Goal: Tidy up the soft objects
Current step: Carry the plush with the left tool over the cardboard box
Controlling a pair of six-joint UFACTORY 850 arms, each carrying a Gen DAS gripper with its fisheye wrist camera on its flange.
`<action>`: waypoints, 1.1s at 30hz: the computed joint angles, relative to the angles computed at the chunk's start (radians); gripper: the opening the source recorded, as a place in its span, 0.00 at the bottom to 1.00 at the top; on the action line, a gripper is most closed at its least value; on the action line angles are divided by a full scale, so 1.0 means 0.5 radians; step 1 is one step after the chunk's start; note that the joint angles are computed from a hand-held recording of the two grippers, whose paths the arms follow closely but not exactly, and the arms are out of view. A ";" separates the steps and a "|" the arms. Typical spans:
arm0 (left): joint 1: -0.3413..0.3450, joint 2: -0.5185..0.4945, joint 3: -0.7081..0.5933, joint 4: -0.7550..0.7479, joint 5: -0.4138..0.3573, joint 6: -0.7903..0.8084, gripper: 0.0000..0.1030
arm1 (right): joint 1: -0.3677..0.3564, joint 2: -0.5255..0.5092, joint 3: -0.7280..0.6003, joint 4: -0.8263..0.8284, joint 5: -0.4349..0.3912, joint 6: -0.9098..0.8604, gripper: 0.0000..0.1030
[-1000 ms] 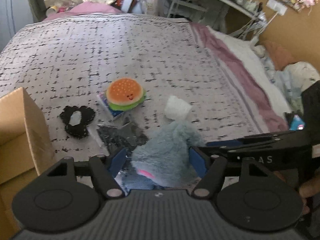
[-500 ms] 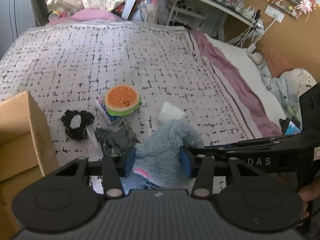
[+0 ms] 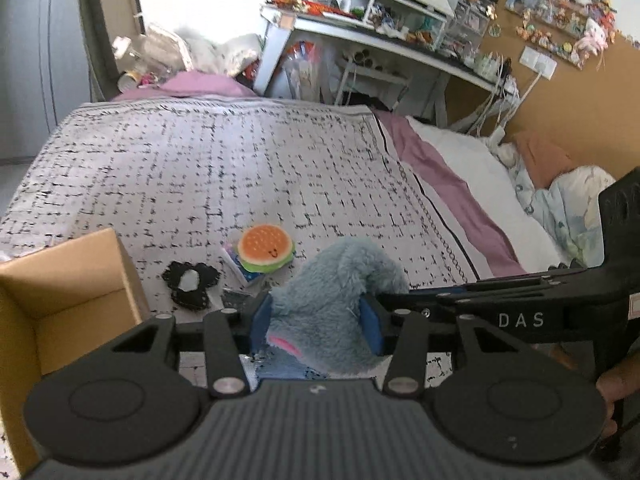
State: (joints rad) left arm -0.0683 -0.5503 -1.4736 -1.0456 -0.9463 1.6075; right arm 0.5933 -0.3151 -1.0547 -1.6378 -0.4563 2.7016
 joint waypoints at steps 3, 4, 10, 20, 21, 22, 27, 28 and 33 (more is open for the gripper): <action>0.042 0.024 0.010 -0.052 -0.010 0.041 0.45 | 0.010 -0.016 -0.045 -0.024 -0.003 -0.022 0.23; 0.054 0.030 0.009 -0.061 -0.017 0.046 0.45 | 0.015 -0.020 -0.056 -0.030 -0.006 -0.029 0.23; 0.128 0.037 -0.023 -0.109 -0.040 0.066 0.45 | 0.033 -0.091 -0.193 0.008 -0.006 -0.181 0.23; 0.238 -0.028 -0.125 -0.169 -0.061 0.041 0.45 | 0.043 -0.248 -0.443 0.091 0.032 -0.504 0.23; 0.248 -0.036 -0.136 -0.171 -0.063 0.036 0.45 | 0.042 -0.266 -0.471 0.103 0.041 -0.533 0.23; 0.256 -0.046 -0.151 -0.171 -0.065 0.025 0.45 | 0.041 -0.280 -0.493 0.115 0.047 -0.555 0.23; 0.293 -0.093 -0.213 -0.169 -0.062 -0.019 0.45 | 0.040 -0.354 -0.606 0.161 0.083 -0.643 0.23; 0.299 -0.099 -0.223 -0.170 -0.058 -0.022 0.45 | 0.041 -0.369 -0.627 0.169 0.089 -0.658 0.23; 0.333 -0.160 -0.280 -0.157 -0.040 -0.071 0.45 | 0.038 -0.473 -0.755 0.304 0.134 -0.827 0.24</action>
